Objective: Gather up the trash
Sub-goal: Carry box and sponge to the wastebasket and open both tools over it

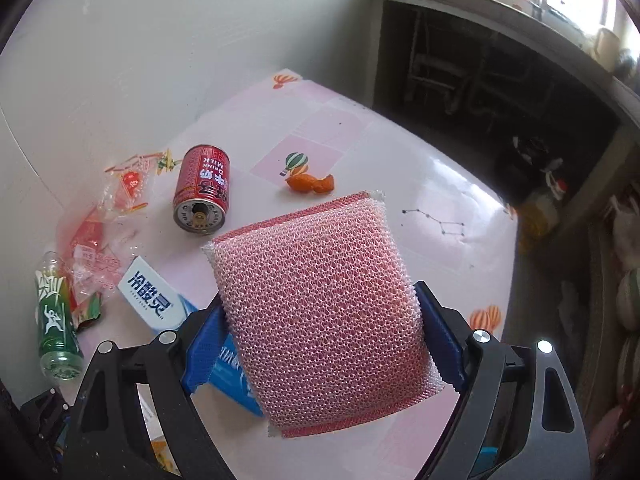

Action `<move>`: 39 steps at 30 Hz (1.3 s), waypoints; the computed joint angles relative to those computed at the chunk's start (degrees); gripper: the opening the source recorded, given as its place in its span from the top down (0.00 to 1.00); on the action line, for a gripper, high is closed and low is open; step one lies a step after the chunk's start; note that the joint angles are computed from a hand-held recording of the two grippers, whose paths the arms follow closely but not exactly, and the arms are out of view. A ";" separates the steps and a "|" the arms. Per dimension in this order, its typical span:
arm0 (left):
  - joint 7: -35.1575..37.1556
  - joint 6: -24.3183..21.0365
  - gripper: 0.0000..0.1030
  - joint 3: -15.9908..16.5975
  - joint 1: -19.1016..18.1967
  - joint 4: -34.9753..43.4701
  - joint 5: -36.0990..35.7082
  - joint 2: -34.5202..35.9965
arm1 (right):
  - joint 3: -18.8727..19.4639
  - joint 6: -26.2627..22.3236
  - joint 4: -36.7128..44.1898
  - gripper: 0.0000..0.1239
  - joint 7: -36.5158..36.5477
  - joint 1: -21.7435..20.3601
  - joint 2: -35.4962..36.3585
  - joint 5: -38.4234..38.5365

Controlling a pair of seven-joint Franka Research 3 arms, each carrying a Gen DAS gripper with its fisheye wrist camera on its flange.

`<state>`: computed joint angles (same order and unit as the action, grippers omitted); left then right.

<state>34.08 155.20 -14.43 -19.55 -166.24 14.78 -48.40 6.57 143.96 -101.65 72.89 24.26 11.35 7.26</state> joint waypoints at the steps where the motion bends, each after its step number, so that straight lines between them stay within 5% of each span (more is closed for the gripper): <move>1: 0.15 -0.22 0.31 -0.04 -0.12 -0.01 0.13 -0.50 | -0.05 1.30 -2.98 0.34 0.27 -0.40 -2.45 1.22; 9: 1.15 -0.87 0.31 -1.00 -1.86 1.63 0.70 -0.32 | -0.21 7.73 -27.80 0.34 6.70 -3.24 -23.54 6.55; 18: 1.69 -2.25 0.31 -3.61 -2.79 6.70 2.07 4.95 | -0.94 8.08 -45.36 0.34 14.35 -6.47 -40.42 11.68; 33: 0.87 -3.68 0.31 -6.23 -5.12 15.75 4.35 13.90 | -5.08 10.78 -55.92 0.34 16.37 -8.12 -52.33 16.56; 39: 4.76 -0.21 0.31 -5.53 -5.64 24.23 4.63 23.53 | -4.36 12.01 -59.05 0.34 18.63 -14.27 -55.66 14.45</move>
